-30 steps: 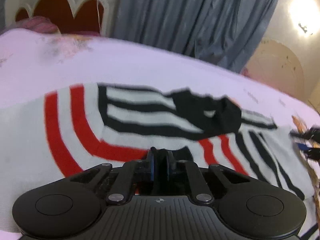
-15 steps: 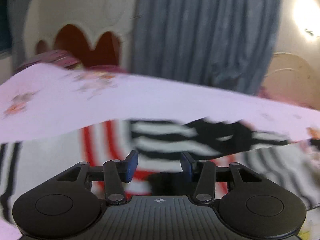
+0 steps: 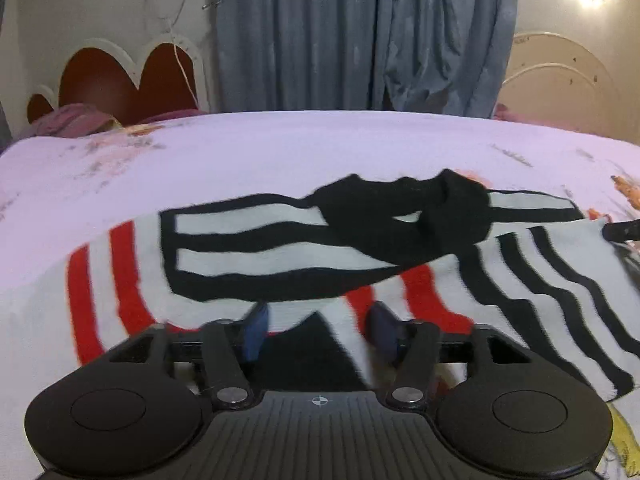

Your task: Fold small clothes

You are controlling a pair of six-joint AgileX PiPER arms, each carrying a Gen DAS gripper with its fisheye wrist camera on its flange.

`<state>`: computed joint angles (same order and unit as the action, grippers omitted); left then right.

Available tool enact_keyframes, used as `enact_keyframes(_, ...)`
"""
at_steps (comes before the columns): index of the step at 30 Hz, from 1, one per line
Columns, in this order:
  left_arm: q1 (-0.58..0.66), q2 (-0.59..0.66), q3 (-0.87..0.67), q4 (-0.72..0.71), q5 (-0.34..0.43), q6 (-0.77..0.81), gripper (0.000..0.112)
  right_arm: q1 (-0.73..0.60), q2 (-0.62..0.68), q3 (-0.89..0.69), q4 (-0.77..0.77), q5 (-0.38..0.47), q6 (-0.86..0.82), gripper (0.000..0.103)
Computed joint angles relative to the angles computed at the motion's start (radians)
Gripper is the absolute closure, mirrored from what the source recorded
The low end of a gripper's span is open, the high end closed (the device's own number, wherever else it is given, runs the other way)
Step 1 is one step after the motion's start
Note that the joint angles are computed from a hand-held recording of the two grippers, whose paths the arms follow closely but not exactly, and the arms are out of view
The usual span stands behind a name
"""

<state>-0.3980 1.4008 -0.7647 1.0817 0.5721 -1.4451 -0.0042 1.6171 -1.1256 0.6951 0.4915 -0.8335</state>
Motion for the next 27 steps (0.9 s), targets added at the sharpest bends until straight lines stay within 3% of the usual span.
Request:
enact_keyframes(4, -0.042, -0.029, -0.014, -0.018, 0.045, -0.011, 0.055, 0.037, -0.048, 0.017, -0.095, -0.003, 0.108, 0.084)
enact_keyframes(6, -0.111, -0.081, 0.012, 0.026, 0.048, -0.059, 0.055, 0.052, -0.11, 0.068, -0.051, -0.013, 0.064, 0.065)
enact_keyframes(7, -0.165, -0.087, 0.013, 0.045, 0.065, -0.077, 0.055, 0.058, -0.158, 0.106, -0.024, -0.002, 0.026, 0.064)
enact_keyframes(10, -0.26, -0.09, 0.014, 0.032, 0.066, -0.073, 0.055, 0.104, -0.273, 0.204, 0.02, 0.033, -0.018, 0.065)
enact_keyframes(15, -0.285, -0.081, 0.04, -0.065, 0.067, 0.01, 0.055, 0.267, -0.356, 0.327, -0.306, -0.043, 0.268, 0.065)
enact_keyframes(18, -0.27, -0.194, 0.111, -0.104, 0.131, 0.056, 0.055, 0.209, -0.449, 0.401, -0.422, -0.045, 0.308, 0.063)
enact_keyframes(21, -0.211, -0.262, 0.136, -0.179, 0.124, 0.148, 0.053, 0.06, -0.506, 0.414, -0.315, 0.043, 0.185, 0.063)
enact_keyframes(24, -0.234, -0.258, 0.129, -0.137, 0.156, 0.083, 0.053, 0.105, -0.515, 0.374, -0.401, 0.058, 0.299, 0.066)
enact_keyframes(27, -0.222, -0.226, 0.158, -0.109, 0.112, 0.029, 0.053, 0.1, -0.509, 0.372, -0.368, 0.053, 0.321, 0.068)
